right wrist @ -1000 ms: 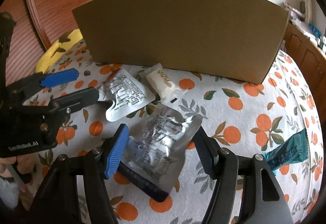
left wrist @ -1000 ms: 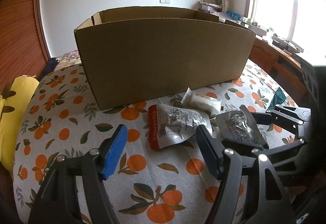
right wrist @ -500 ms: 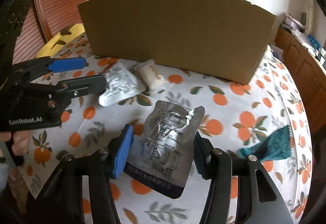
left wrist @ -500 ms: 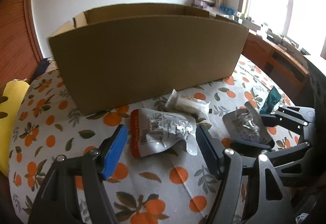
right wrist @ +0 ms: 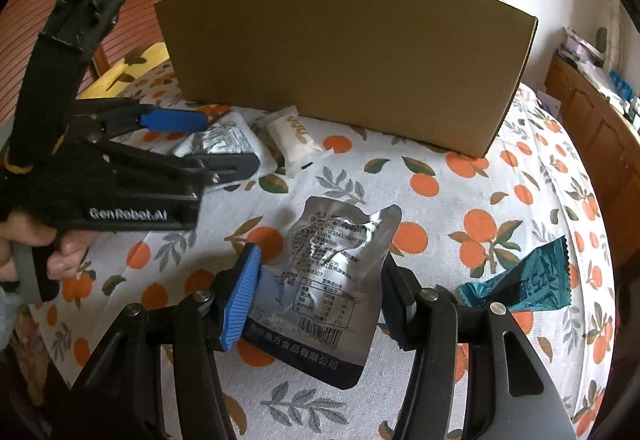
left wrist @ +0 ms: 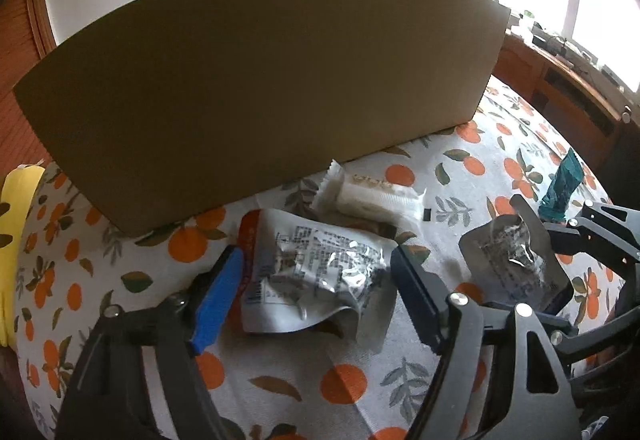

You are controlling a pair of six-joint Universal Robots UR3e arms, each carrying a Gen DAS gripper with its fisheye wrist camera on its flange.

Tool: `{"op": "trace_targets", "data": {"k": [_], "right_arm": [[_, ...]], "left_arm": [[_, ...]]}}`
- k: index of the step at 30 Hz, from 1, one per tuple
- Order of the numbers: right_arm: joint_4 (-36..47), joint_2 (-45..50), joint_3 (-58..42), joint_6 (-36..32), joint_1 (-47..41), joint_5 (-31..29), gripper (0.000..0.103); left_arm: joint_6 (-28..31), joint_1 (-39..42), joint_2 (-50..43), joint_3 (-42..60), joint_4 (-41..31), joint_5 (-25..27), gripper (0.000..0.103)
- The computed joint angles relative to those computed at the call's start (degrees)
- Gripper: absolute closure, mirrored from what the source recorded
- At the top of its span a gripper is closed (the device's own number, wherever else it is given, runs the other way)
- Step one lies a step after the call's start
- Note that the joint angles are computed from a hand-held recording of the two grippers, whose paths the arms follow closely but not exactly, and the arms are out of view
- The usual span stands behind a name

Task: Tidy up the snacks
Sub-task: 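Grasp a printed silver foil pouch with the right tool while the left tool grasps another silver pouch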

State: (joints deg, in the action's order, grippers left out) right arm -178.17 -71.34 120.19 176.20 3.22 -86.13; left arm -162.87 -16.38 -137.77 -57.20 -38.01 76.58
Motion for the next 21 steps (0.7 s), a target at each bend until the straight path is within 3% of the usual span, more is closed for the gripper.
{"op": "trace_targets", "data": {"k": [8,15,21], "right_arm": [[-1.3,0.0,1.0,0.0,-0.6,1.0,0.046],[-2.0,-0.6,2.2,-0.5,-2.2,2.9,0.046],[-1.0,-0.4,1.0,-0.3,-0.8,0.9,0.046]], "left_arm": [[0.4,-0.2,-1.3,3.2,-3.1,0.5,0.012],[0.6,-0.1,-1.3,3.2,-3.2,0.1,0.012],[1.9,-0.6,-0.7,1.4,-1.8,-0.4,0.016]]}}
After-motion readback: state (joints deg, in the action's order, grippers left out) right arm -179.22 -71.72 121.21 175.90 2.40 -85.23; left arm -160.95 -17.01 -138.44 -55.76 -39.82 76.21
